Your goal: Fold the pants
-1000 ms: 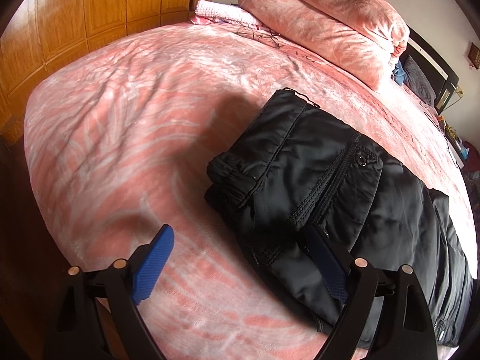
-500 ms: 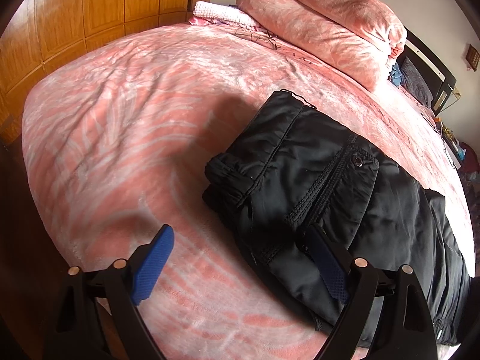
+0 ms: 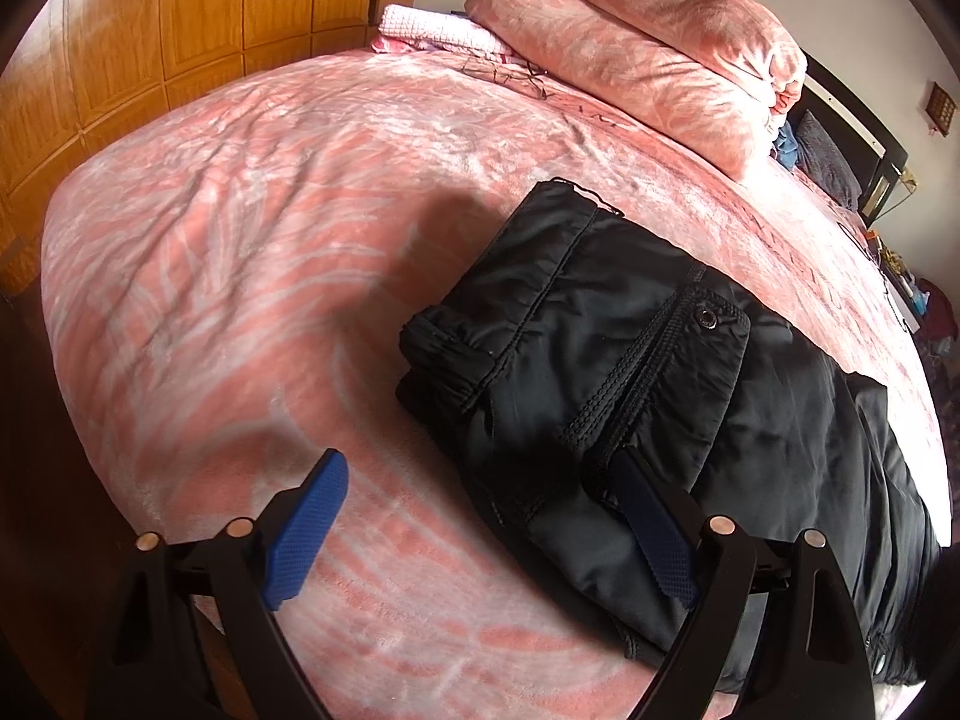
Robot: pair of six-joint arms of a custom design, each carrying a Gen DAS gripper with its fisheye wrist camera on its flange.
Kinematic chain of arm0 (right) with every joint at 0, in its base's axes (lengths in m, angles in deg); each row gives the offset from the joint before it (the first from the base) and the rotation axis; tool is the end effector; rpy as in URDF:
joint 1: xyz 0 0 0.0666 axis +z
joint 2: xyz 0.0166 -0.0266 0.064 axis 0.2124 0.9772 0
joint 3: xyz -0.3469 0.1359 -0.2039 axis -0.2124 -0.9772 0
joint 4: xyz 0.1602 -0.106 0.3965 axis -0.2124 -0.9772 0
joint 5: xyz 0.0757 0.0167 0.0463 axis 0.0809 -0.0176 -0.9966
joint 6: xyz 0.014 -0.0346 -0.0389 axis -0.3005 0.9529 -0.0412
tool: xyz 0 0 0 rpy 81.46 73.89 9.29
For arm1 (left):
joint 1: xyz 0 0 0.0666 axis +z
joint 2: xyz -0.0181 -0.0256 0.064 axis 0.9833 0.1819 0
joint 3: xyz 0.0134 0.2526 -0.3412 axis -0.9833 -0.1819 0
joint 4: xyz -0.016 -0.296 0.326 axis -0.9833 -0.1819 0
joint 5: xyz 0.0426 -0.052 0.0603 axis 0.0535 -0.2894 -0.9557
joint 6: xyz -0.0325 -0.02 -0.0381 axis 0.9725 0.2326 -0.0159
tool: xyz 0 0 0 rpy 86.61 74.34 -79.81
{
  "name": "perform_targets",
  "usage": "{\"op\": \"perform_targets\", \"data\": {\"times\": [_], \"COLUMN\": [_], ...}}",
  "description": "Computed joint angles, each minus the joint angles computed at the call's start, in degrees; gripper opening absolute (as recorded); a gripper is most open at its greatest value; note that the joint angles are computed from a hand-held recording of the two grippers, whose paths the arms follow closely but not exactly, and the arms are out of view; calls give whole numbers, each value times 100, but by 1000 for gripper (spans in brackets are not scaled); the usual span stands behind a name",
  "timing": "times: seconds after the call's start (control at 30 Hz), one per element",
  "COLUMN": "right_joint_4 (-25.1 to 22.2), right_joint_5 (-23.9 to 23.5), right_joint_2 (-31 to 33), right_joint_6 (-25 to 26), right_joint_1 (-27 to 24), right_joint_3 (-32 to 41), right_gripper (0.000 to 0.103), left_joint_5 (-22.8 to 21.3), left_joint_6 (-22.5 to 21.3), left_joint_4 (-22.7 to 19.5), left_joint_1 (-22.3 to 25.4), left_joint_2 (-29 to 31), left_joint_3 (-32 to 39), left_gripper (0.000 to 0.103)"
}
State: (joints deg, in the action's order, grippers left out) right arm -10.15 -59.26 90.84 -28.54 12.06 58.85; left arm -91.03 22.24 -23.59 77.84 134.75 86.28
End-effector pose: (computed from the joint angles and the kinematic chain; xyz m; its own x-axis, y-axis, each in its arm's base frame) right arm 0.2722 -0.0020 0.6761 -0.4524 0.6491 -0.6115 0.4054 0.7605 0.5073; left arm 0.4505 -0.0111 0.4561 -0.7444 -0.3793 -0.5496 -0.3401 0.9236 -0.1767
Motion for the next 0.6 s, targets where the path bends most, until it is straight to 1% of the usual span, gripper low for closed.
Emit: {"op": "perform_targets", "data": {"times": [0.23,0.33,0.6], "right_joint_4": [-162,-192,-213], "right_joint_5": [556,721,882], "right_joint_2": [215,307,483], "right_joint_6": [119,145,139], "right_joint_1": [586,793,1098], "right_joint_3": [280,377,538], "right_gripper": [16,16,16], "left_joint_5": [41,49,87], "left_joint_6": [35,40,67], "left_joint_4": [17,18,26], "left_joint_1": [20,23,33], "left_joint_2": [-18,-19,-10], "left_joint_3": [-20,-22,-25], "left_gripper": [90,90,90]}}
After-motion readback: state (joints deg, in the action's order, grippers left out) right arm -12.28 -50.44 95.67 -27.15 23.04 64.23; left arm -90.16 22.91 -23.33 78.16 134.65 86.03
